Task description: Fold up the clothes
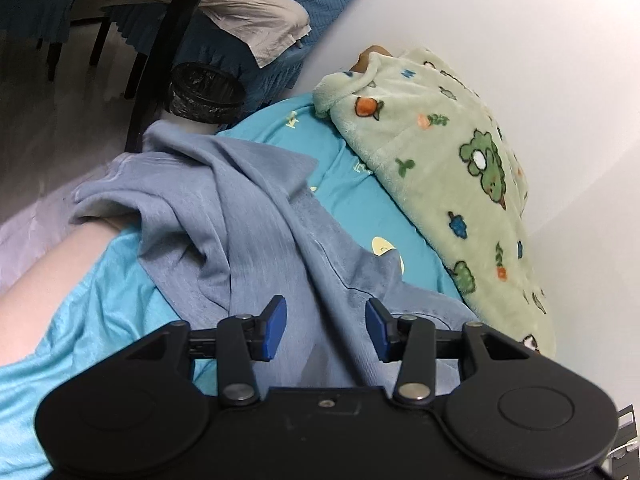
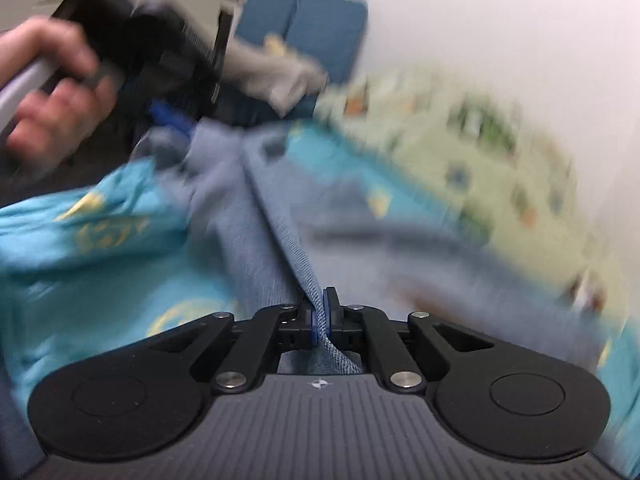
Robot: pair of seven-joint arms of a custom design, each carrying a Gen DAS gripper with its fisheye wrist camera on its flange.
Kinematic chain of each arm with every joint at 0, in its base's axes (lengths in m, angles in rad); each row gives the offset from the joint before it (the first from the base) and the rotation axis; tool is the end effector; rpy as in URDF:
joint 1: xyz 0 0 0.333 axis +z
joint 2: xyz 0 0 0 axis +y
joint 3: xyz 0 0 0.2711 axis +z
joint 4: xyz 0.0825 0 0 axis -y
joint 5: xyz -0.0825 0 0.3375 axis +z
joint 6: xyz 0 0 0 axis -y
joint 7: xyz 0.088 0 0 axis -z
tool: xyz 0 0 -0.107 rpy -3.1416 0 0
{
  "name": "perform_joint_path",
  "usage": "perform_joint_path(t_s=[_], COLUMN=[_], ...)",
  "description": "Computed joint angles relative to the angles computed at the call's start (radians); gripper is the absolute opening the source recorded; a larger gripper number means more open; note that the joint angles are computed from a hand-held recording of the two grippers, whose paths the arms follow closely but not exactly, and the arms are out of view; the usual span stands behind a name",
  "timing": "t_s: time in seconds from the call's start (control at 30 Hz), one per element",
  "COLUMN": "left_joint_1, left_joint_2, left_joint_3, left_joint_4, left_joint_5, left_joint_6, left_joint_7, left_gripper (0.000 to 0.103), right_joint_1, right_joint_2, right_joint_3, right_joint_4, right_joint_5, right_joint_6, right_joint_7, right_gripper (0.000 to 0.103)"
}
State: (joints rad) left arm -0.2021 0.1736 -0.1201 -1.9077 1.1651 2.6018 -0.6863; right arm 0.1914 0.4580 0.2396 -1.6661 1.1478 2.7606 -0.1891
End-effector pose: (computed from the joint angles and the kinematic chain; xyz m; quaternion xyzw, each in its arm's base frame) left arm 0.5511 -0.2005 0.4340 -0.8666 0.2269 -0.3786 0.2328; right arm 0.6097 0.2156 0.3808 -0.8677 0.1801 -0.2010 0.4175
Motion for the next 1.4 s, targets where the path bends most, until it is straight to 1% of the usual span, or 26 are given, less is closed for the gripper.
perform_joint_path(t_s=[0.03, 0.07, 0.1, 0.17, 0.2, 0.23, 0.3, 0.37, 0.5, 0.53, 0.63, 0.7, 0.8, 0.87, 0.93, 1.1, 1.27, 1.33, 1.37, 1.4], left_joint_1=[0.002, 0.003, 0.005, 0.009, 0.01, 0.01, 0.007, 0.003, -0.012, -0.01, 0.004, 0.01, 0.005, -0.005, -0.023, -0.015, 0.01, 0.025, 0.031, 0.032], left_joint_2=[-0.001, -0.001, 0.001, 0.008, 0.013, 0.019, 0.032, 0.055, 0.152, 0.175, 0.228, 0.255, 0.286, 0.31, 0.329, 0.374, 0.426, 0.447, 0.454, 0.458], left_joint_3=[-0.001, -0.002, -0.002, -0.002, -0.003, -0.004, -0.004, -0.001, 0.014, 0.021, 0.041, 0.05, 0.069, 0.087, 0.11, 0.126, 0.135, 0.131, 0.128, 0.129], left_joint_4=[0.001, 0.003, 0.005, 0.011, 0.015, 0.02, 0.033, 0.06, 0.181, 0.205, 0.241, 0.257, 0.28, 0.305, 0.331, 0.393, 0.466, 0.488, 0.496, 0.499], left_joint_5=[-0.011, -0.026, -0.04, -0.065, -0.081, -0.093, -0.109, -0.119, -0.131, -0.143, -0.191, -0.225, -0.242, -0.241, -0.221, -0.247, -0.295, -0.326, -0.344, -0.358], left_joint_6=[-0.008, -0.017, -0.022, -0.028, -0.034, -0.037, -0.047, -0.055, -0.11, -0.107, -0.055, -0.027, 0.0, -0.001, -0.012, -0.01, 0.016, 0.033, 0.031, 0.024], left_joint_7=[0.018, 0.033, 0.048, 0.076, 0.098, 0.119, 0.155, 0.204, 0.383, 0.414, 0.46, 0.488, 0.519, 0.526, 0.507, 0.507, 0.535, 0.569, 0.588, 0.6], left_gripper=[0.04, 0.04, 0.04, 0.04, 0.04, 0.04, 0.04, 0.04, 0.039, 0.039, 0.036, 0.03, 0.029, 0.029, 0.029, 0.028, 0.028, 0.024, 0.016, 0.006], right_joint_1=[0.036, 0.064, 0.077, 0.075, 0.079, 0.082, 0.078, 0.065, 0.037, 0.034, 0.013, 0.005, -0.007, -0.012, -0.019, -0.027, -0.025, -0.021, -0.018, -0.015], right_joint_2=[-0.016, -0.03, -0.043, -0.054, -0.053, -0.047, -0.03, -0.014, 0.008, 0.017, 0.041, 0.066, 0.114, 0.145, 0.168, 0.187, 0.165, 0.161, 0.162, 0.166], right_joint_3=[-0.044, -0.072, -0.073, -0.04, -0.038, -0.042, -0.05, -0.053, -0.056, -0.059, -0.052, -0.056, -0.051, -0.047, -0.04, -0.034, -0.027, -0.029, -0.031, -0.035], right_joint_4=[-0.038, -0.08, -0.122, -0.168, -0.17, -0.161, -0.131, -0.1, -0.053, -0.036, 0.017, 0.065, 0.144, 0.194, 0.228, 0.257, 0.227, 0.218, 0.217, 0.221], right_joint_5=[-0.092, -0.168, -0.206, -0.21, -0.222, -0.24, -0.264, -0.277, -0.277, -0.281, -0.266, -0.265, -0.256, -0.259, -0.258, -0.279, -0.276, -0.277, -0.279, -0.284], right_joint_6=[0.001, 0.017, 0.053, 0.127, 0.142, 0.137, 0.108, 0.06, -0.025, -0.045, -0.103, -0.145, -0.181, -0.208, -0.234, -0.275, -0.263, -0.251, -0.248, -0.248], right_joint_7=[0.11, 0.164, 0.152, 0.079, 0.085, 0.112, 0.175, 0.238, 0.347, 0.376, 0.436, 0.492, 0.556, 0.597, 0.623, 0.632, 0.586, 0.574, 0.575, 0.581], right_gripper=[0.001, 0.001, 0.001, 0.001, 0.001, 0.001, 0.001, 0.002, 0.005, 0.006, 0.007, 0.007, 0.009, 0.01, 0.011, 0.011, 0.011, 0.011, 0.011, 0.011])
